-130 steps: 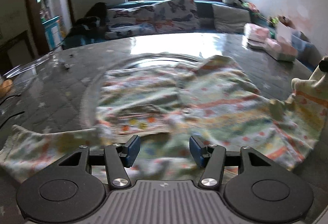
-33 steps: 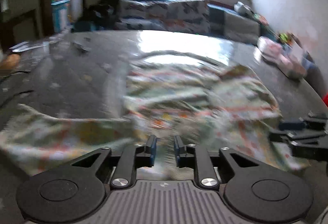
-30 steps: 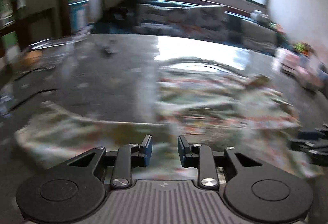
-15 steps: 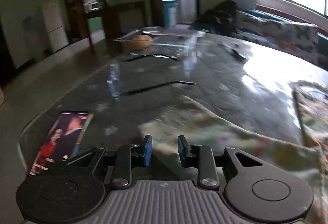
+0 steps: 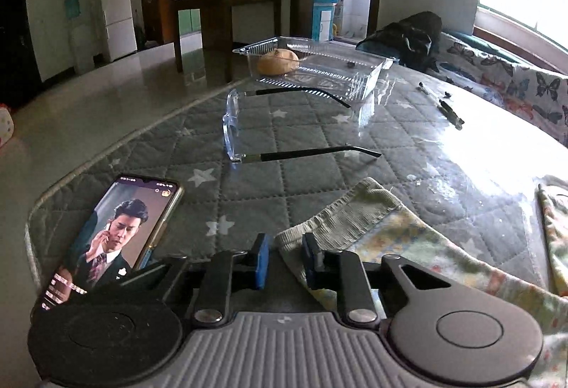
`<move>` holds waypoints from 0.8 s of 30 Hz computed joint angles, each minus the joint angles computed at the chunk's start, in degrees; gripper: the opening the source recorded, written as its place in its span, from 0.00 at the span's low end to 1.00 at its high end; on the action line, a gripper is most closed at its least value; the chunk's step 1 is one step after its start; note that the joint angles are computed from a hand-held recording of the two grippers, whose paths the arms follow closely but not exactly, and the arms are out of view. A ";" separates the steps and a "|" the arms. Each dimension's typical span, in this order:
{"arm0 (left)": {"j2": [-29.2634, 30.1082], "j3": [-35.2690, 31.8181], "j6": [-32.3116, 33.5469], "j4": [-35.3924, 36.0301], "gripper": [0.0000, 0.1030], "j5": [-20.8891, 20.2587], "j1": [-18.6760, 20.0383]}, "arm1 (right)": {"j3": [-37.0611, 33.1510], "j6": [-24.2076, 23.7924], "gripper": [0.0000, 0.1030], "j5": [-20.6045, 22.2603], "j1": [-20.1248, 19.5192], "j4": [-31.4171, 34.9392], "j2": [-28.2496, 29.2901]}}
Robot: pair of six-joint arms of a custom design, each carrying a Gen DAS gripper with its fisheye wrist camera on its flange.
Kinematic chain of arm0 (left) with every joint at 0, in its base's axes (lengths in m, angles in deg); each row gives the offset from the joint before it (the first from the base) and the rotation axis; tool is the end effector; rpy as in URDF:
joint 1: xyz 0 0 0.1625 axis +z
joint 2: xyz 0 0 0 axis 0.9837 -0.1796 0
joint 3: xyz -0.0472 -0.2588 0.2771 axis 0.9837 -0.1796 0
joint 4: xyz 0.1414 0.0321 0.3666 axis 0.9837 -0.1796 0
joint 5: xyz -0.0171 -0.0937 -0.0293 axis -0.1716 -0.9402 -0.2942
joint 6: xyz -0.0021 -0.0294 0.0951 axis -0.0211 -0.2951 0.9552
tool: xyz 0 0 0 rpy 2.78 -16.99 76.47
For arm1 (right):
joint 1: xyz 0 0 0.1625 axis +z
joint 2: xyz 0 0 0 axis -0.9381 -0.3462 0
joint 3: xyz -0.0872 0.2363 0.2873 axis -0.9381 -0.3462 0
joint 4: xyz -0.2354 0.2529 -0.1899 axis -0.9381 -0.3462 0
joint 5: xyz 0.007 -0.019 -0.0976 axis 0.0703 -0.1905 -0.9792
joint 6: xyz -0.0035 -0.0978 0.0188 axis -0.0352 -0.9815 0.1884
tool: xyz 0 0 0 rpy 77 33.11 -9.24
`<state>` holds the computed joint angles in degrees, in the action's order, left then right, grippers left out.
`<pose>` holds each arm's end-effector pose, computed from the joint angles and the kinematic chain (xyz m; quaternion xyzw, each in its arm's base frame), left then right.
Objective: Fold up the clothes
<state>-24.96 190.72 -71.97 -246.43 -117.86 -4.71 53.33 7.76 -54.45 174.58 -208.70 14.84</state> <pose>0.1200 -0.4004 0.2507 -0.0650 0.7785 -0.4557 0.4266 0.1768 -0.3562 0.0062 0.2626 -0.8714 0.2801 0.3053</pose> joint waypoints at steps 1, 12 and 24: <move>-0.05 0.07 -0.14 -0.08 0.14 -0.35 0.03 | 0.04 0.11 0.39 0.09 0.00 -0.07 0.01; -5.48 4.73 -5.86 2.00 0.05 -5.26 -3.46 | 0.96 0.63 0.39 0.53 -0.28 -1.36 -0.10; -6.32 10.30 -10.65 9.32 0.05 -10.64 -21.65 | 2.79 0.73 0.39 1.77 -0.04 -4.90 -0.97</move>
